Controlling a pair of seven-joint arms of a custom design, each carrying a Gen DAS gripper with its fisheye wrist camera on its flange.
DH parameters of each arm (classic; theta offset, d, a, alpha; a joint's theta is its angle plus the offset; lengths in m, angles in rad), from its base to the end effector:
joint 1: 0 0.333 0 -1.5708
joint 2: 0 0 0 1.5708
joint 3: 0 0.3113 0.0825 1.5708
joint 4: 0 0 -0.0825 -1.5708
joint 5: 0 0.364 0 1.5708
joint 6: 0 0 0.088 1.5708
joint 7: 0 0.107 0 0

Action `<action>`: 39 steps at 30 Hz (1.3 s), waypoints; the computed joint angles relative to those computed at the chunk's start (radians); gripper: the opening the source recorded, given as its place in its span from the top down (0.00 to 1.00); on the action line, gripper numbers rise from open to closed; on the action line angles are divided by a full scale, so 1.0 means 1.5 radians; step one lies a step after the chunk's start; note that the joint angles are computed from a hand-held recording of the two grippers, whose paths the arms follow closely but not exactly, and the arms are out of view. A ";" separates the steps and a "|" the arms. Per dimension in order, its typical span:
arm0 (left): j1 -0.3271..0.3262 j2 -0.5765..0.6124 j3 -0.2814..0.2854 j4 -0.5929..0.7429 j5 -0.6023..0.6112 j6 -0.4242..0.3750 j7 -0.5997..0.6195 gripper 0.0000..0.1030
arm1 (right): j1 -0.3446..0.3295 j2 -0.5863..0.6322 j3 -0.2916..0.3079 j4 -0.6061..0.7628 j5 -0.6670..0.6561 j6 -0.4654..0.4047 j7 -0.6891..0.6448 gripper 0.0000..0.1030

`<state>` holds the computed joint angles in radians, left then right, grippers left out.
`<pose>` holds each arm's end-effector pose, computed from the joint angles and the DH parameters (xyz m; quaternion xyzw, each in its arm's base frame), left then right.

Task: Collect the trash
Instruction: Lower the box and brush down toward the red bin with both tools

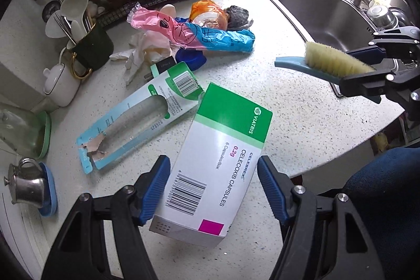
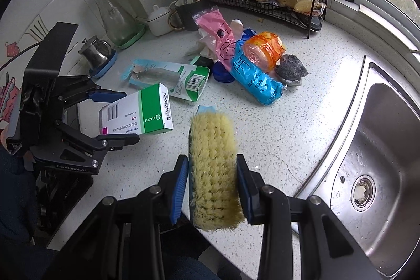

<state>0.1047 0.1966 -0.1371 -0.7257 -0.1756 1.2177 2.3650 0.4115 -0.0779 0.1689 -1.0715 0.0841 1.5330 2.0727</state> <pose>0.4947 -0.0242 0.8340 -0.3215 0.9309 -0.1409 0.1008 0.3666 0.2596 0.8706 -0.7171 0.6435 -0.0315 0.2659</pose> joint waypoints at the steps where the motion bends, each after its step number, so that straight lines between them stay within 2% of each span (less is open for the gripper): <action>1: 0.005 -0.033 0.002 -0.047 -0.006 0.017 0.002 0.35 | 0.001 -0.010 0.001 -0.010 0.000 0.003 -0.002 0.67; 7: -0.015 -0.185 0.031 -0.229 -0.021 0.081 0.007 0.35 | -0.001 -0.086 0.018 -0.089 0.002 0.033 -0.001 0.67; 12: -0.052 -0.287 0.056 -0.330 -0.021 0.100 -0.012 0.35 | -0.009 -0.154 0.036 -0.152 0.014 0.054 -0.006 0.67; 20: -0.111 -0.452 0.073 -0.487 0.019 0.089 -0.073 0.35 | -0.021 -0.265 0.051 -0.252 0.075 0.072 -0.009 0.68; 25: -0.145 -0.537 0.075 -0.576 0.043 0.068 -0.116 0.35 | -0.023 -0.317 0.061 -0.300 0.110 0.054 -0.016 0.68; 32: -0.197 -0.597 0.087 -0.642 0.052 0.028 -0.165 0.35 | -0.030 -0.362 0.073 -0.349 0.144 0.023 -0.011 0.67; 39: -0.221 -0.622 0.096 -0.707 0.060 0.006 -0.189 0.35 | -0.030 -0.373 0.082 -0.393 0.174 0.010 0.016 0.67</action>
